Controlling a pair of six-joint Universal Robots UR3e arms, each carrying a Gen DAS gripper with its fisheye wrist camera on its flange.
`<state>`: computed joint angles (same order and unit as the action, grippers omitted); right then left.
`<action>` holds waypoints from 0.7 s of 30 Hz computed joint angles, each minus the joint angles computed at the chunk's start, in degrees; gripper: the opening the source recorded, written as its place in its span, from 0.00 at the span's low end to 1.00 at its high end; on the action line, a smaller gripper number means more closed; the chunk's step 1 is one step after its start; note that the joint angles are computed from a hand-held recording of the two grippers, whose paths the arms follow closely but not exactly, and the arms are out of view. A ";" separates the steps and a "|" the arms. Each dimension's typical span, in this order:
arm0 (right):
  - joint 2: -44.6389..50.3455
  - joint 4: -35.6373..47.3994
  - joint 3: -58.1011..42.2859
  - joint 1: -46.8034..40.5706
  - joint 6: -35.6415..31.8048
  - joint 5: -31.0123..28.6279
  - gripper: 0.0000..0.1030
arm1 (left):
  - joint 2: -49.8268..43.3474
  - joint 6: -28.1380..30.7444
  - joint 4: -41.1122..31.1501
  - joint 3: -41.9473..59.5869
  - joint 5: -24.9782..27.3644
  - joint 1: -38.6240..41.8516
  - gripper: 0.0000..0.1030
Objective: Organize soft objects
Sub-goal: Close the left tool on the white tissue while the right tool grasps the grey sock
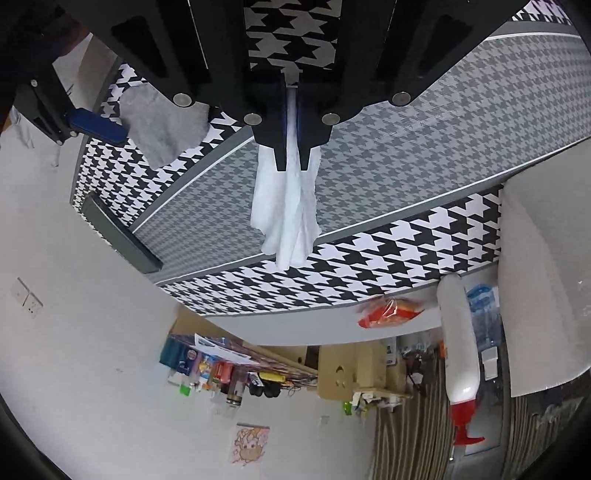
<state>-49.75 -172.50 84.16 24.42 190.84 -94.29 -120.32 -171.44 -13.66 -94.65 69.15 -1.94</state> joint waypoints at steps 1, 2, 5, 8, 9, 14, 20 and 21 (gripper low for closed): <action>0.24 0.32 -0.38 0.17 0.01 -0.32 0.93 | 0.21 0.10 0.18 -0.40 -0.32 0.22 0.04; 0.58 0.88 -1.01 0.37 0.10 -0.61 0.93 | 0.46 0.11 0.19 -0.73 -0.62 0.45 0.04; 1.77 3.65 -3.36 0.42 0.44 -0.43 0.93 | 0.81 -0.01 0.32 -1.34 -1.10 0.85 0.04; 2.63 5.64 -5.11 0.39 1.06 -0.86 0.93 | 1.57 0.15 1.12 -2.73 -1.67 1.50 0.04; 2.85 6.01 -5.57 0.53 1.00 -1.29 0.93 | 1.72 0.09 1.30 -3.04 -1.83 1.70 0.04; 4.83 10.27 -10.07 2.59 0.41 -6.28 0.84 | 2.57 0.48 1.83 -4.70 -3.01 2.70 0.04; 4.34 10.36 -9.86 1.99 0.22 -5.33 0.47 | 3.21 0.96 2.88 -5.86 -3.46 2.72 0.04; 4.29 10.21 -9.75 1.93 0.29 -5.20 0.40 | 3.45 1.14 3.06 -6.20 -3.82 2.81 0.04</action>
<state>-45.46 -162.29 74.42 26.36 191.14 -99.50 -116.87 -170.29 -10.60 -100.85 65.33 0.87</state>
